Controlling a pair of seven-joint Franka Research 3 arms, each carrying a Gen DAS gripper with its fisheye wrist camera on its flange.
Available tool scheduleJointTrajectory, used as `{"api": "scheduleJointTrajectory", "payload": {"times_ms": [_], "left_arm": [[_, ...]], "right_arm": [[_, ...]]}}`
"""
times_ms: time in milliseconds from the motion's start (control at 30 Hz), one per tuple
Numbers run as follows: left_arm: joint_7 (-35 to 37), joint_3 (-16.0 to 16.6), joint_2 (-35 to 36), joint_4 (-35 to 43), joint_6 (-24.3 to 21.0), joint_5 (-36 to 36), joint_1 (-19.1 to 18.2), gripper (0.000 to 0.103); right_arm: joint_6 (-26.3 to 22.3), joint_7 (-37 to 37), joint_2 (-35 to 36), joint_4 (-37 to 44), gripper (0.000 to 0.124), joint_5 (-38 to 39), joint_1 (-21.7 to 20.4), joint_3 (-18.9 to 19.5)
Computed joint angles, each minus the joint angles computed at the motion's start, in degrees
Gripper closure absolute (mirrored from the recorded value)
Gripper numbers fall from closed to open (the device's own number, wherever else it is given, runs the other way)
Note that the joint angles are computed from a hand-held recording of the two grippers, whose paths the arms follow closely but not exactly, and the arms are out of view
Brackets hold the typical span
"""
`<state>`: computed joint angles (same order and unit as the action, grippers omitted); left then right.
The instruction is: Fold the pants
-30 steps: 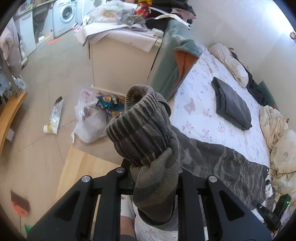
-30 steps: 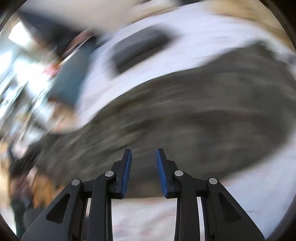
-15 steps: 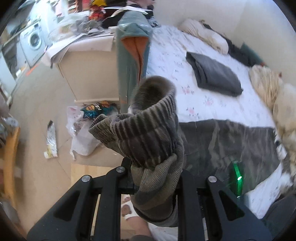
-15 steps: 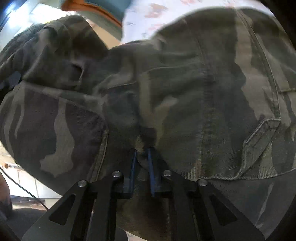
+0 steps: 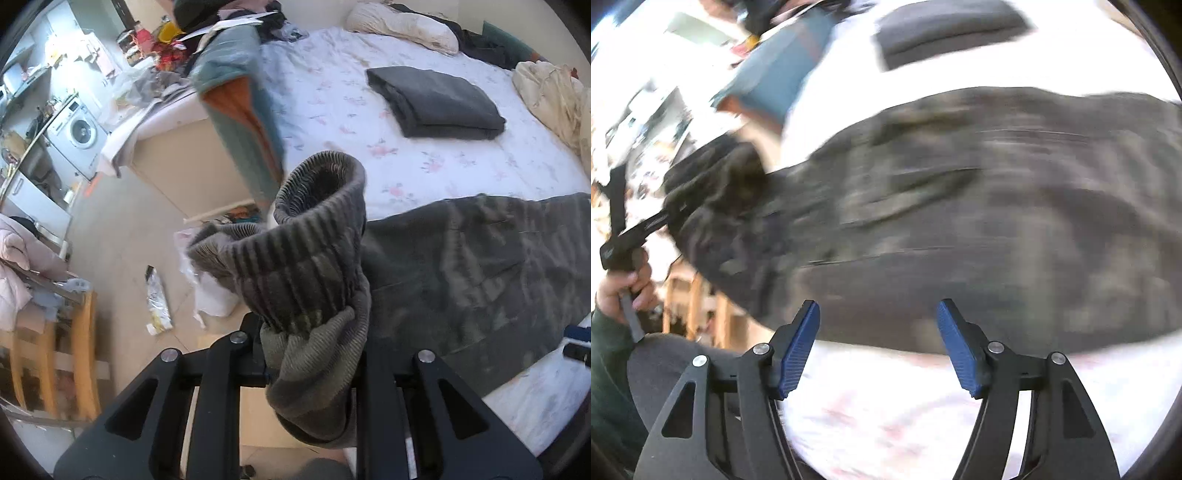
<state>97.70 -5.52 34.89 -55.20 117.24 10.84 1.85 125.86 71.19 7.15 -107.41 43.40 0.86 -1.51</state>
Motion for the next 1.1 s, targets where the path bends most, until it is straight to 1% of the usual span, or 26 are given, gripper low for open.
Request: {"api": "scheduleJointTrajectory", "payload": {"times_ms": [33,100,167,233,300,333,400,433,500,533,567,600,633,667,700,733,800,833,867,900,933,967,1000,1033,1067,1100], "left_arm": [[-1.23,0.57,-1.01,-1.54,1.19,1.73,-1.47,0.086],[-2.74,0.82,-2.1,-3.3,2.73,4.27,-3.56,0.086],[-4.5,0.75,-2.53,-3.9,2.53,6.6,-5.99,0.086],[-4.8,-0.08,-2.87,-4.56,2.29,7.31,-7.72,0.086],[-5.97,-0.26,-4.78,-8.94,4.47,9.44,-9.76,0.086],[-7.04,-0.29,-6.24,-12.99,6.66,11.43,-11.27,0.086],[-8.53,-0.5,-7.59,-18.79,9.37,14.68,-13.41,0.082],[-9.51,-0.54,-7.65,-21.77,10.13,16.82,-14.85,0.08],[-10.27,-1.34,-6.8,-25.08,9.14,17.26,-15.87,0.077],[-9.62,-2.07,-6.06,-25.26,7.44,16.25,-16.01,0.068],[-8.45,-2.73,-5.64,-25.51,6.03,14.95,-15.85,0.053],[-7.26,-3.35,-6.07,-26.71,5.86,13.64,-15.51,0.047],[-5.83,-4.1,-7.47,-28.76,7.18,12.18,-14.79,0.04],[-3.9,-4.98,-8.48,-29.59,7.35,10.02,-13.9,0.031],[-1.42,-6.08,-9.13,-29.35,6.04,6.66,-12.76,0.025],[1.98,-7.74,-9.77,-28.17,3.31,0.78,-10.72,0.019],[5.22,-8.79,-11.45,-26.93,0.53,-7.1,-8.1,0.019],[6.6,-9.03,-12.86,-26.87,0.49,-11.41,-6.18,0.019],[6.49,-8.34,-14.24,-28.01,2.67,-12.87,-5.49,0.018],[4.51,-6.63,-15.66,-29.75,6.68,-11.92,-5.27,0.017],[0.34,-4.51,-15.91,-30.53,9.24,-8.27,-6.21,0.013],[-6.06,-0.45,-15.23,-30.43,10.45,-2.48,-9.02,0.012],[-14.49,1.94,-13.09,-28.48,8.48,4.18,-9.9,0.012],[-19.78,2.33,-10.84,-25.98,5.07,6.81,-9.43,0.013],[-22.66,0.71,-8.95,-24.29,2.72,5.43,-6.98,0.013],[-22.98,0.97,-7.62,-23.1,1.02,1.42,-6.08,0.013]], "right_arm": [[-0.13,0.2,-0.8,-0.71,0.055,-0.97,-0.92,-1.02],[3.27,0.67,-1.16,-1.55,0.055,-0.1,-2.11,-2.04],[5.34,0.34,-1.68,-3.16,0.055,3.43,-4.06,-3.18],[5.85,2.09,-0.79,-2.84,0.055,6.99,-5.66,-3.82],[7.62,3.6,-0.67,-2.65,0.055,9.68,-6.74,-3.97],[8.83,3.62,-0.31,-2.12,0.055,10.77,-6.94,-3.79],[9.43,3.41,0.37,-0.87,0.055,12.23,-7.47,-3.5],[8.88,2.86,0.68,-0.37,0.055,13.22,-7.98,-3.47],[8.34,2.32,1.49,0.31,0.055,14.38,-8.42,-3.14],[8.3,2.41,1.45,0.2,0.055,14.24,-8.56,-3.1],[8.15,2.68,1.31,-0.02,0.055,13.92,-8.68,-3.11],[7.48,2.91,1.27,-0.12,0.055,13.7,-8.82,-3.11],[6.64,2.8,1.06,-0.28,0.055,13.65,-9.11,-3.21],[5.88,2.81,1.06,-0.36,0.055,13.7,-9.13,-3.11],[5.55,2.61,0.94,-0.62,0.055,13.78,-9.1,-3.02],[5.41,2.46,0.97,-0.61,0.055,13.57,-8.92,-2.9],[4.55,1.99,1.33,0.08,0.055,12.02,-8.46,-2.66],[3.82,1.44,1.63,0.61,0.055,11.11,-8.16,-2.43],[2.56,0.8,2.13,1.49,0.055,10.07,-7.82,-2.11],[1.32,0.09,2.55,2.32,0.055,9.64,-7.59,-1.81],[-0.15,-1.19,3.17,3.54,0.055,9.9,-7.39,-1.34],[-1.6,-2.52,4.21,5.43,0.055,10.15,-7.04,-0.73],[-1.97,-2.71,5.1,7.1,0.055,9.61,-6.45,-0.27],[-1.87,-2.59,6.96,10.26,0.055,8.33,-5.35,0.47],[-1.66,-2.59,8.48,12.67,0.055,7.41,-4.58,1.07],[-1.56,-2.77,10.34,15.44,0.055,6.52,-3.84,1.77]]}}
